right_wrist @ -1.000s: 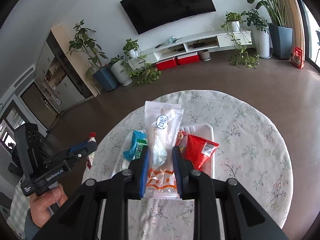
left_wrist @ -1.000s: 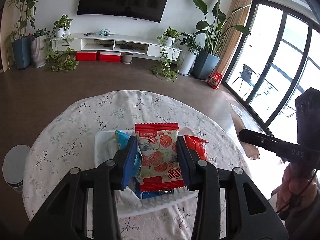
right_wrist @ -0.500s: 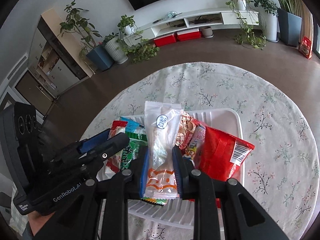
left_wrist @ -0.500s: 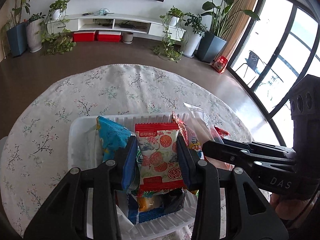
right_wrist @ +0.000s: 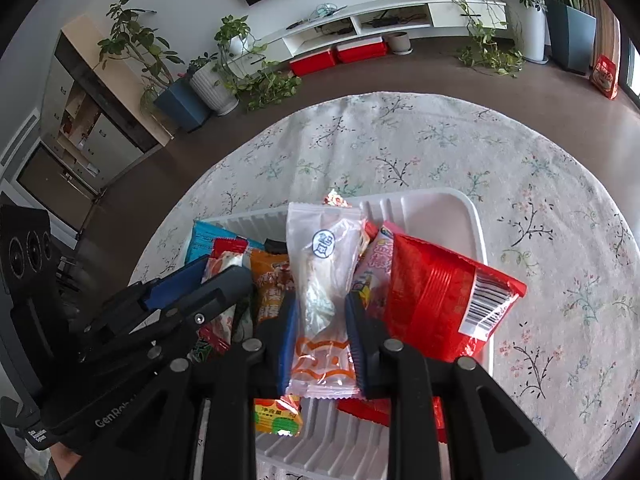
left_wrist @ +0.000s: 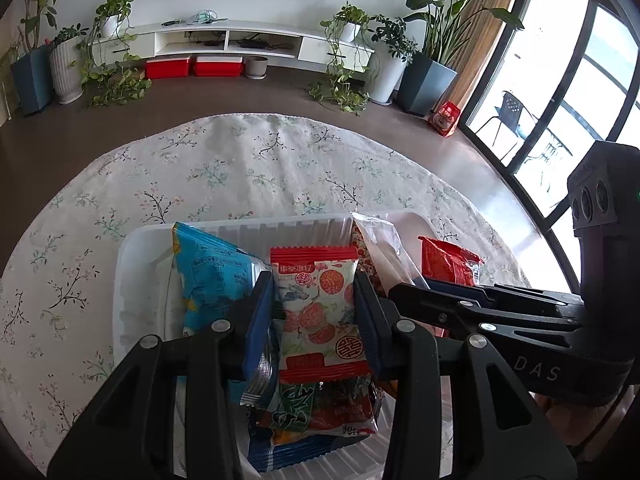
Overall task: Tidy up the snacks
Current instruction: 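Lower both packets into the tray and open both tools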
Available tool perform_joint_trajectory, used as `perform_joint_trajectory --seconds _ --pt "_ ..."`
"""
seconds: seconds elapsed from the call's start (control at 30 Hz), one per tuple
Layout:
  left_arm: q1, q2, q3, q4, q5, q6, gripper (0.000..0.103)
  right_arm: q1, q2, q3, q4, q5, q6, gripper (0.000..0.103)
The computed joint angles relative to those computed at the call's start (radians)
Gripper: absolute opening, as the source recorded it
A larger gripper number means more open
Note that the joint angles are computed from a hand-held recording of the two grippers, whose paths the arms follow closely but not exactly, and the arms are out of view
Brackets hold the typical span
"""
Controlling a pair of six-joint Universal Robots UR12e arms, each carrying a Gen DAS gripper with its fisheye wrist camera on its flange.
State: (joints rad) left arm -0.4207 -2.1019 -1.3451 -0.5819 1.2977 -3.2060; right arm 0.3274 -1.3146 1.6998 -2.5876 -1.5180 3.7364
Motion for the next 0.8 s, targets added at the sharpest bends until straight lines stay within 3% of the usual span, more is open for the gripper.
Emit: perform_joint_trajectory --seconds 0.3,0.8 --pt "0.001 -0.001 -0.003 0.011 -0.010 0.009 0.039 -0.002 -0.001 0.004 0.002 0.002 0.007 0.029" --pt "0.003 0.021 -0.032 0.049 -0.006 0.004 0.053 -0.003 -0.015 0.015 0.003 -0.010 0.023 0.041"
